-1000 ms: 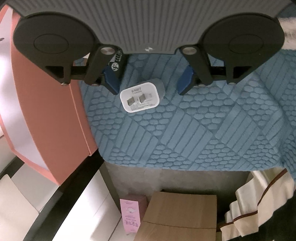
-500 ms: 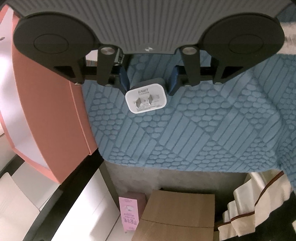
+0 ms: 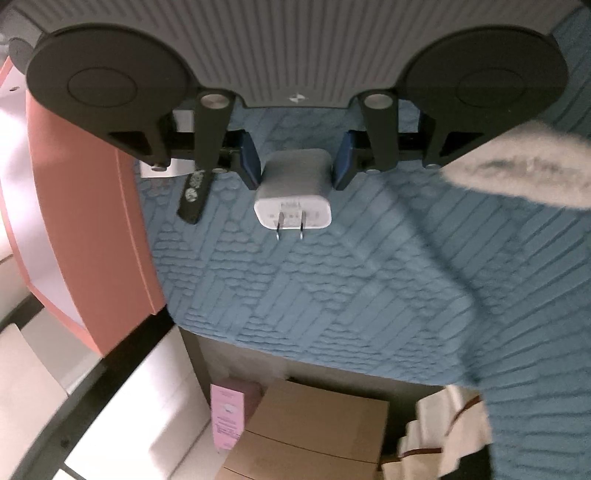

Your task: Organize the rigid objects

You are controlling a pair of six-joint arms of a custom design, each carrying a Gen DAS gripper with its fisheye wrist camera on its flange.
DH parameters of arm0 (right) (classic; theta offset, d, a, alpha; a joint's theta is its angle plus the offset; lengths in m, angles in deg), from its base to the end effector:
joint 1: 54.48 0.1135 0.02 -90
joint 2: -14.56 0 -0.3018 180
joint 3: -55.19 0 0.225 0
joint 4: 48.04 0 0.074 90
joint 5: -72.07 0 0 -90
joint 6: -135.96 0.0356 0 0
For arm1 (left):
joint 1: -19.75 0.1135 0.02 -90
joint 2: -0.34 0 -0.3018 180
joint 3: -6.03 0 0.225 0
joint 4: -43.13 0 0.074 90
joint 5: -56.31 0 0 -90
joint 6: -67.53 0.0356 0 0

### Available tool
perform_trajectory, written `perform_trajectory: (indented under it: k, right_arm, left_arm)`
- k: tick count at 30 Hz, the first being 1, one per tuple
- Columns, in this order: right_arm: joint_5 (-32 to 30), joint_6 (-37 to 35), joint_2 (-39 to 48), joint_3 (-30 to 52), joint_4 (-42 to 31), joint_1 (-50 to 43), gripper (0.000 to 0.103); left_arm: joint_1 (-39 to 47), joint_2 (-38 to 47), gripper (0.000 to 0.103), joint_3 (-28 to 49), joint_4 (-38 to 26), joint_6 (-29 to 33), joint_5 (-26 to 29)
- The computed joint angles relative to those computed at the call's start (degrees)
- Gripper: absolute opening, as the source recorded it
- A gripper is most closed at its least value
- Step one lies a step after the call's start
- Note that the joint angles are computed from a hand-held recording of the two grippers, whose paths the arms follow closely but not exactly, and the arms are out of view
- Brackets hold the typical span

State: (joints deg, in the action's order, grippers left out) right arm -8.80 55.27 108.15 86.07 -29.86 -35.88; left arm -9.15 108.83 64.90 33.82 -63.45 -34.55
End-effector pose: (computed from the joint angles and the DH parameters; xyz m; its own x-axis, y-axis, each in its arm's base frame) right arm 0.2102 0.0648 0.1382 -0.6895 -0.0635 -0.7215 -0.0974 0.9952 0.0055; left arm 0.2787 -0.1532 0.1345 -0.8786 -0.2640 -0.3980 -0.1321 0.9351 -0.3287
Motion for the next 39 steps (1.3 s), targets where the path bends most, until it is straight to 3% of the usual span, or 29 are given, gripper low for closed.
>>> perform_trajectory:
  k: [1, 3, 5, 7, 11, 15, 19, 33, 39]
  right_arm:
    - [0.66, 0.56, -0.01, -0.22, -0.08, 0.61, 0.026]
    - [1.49, 1.38, 0.09, 0.04, -0.50, 1.64, 0.036]
    - [1.86, 2.95, 0.72, 0.23, -0.10, 2.18, 0.058]
    - [3.34, 4.87, 1.72, 0.40, 0.26, 2.72, 0.065]
    - [4.29, 6.38, 3.55, 1.02, 1.94, 2.34, 0.064]
    - [7.76, 2.58, 6.64, 1.23, 4.57, 3.83, 0.063]
    - [8.32, 2.00, 8.18, 1.36, 5.91, 2.98, 0.054]
    - [0.90, 0.46, -2.11, -3.92, -1.43, 3.08, 0.053]
    - [2.01, -3.29, -8.80, -8.33, -2.53, 8.22, 0.053]
  left_arm:
    - [0.18, -0.77, 0.048, -1.04, 0.26, -0.11, -0.27]
    - [0.78, -2.48, 0.048, -3.20, 0.90, -0.09, -0.49]
    - [1.43, -4.09, 0.048, -5.18, 1.60, 0.04, -0.30]
    - [1.46, -5.29, 0.048, -6.58, 1.69, 0.31, -0.89]
    - [2.20, -7.30, 0.048, -9.39, 2.60, 1.03, -0.54]
    - [1.55, -8.45, 0.048, -11.86, 4.23, 1.71, -0.93]
    - [0.77, -9.46, 0.048, -14.75, 5.97, 1.76, -1.07]
    - [-6.40, -12.17, 0.048, -18.50, 4.23, -4.14, -5.48]
    - [-11.83, -14.40, 0.048, -20.64, 3.00, -10.19, -8.47]
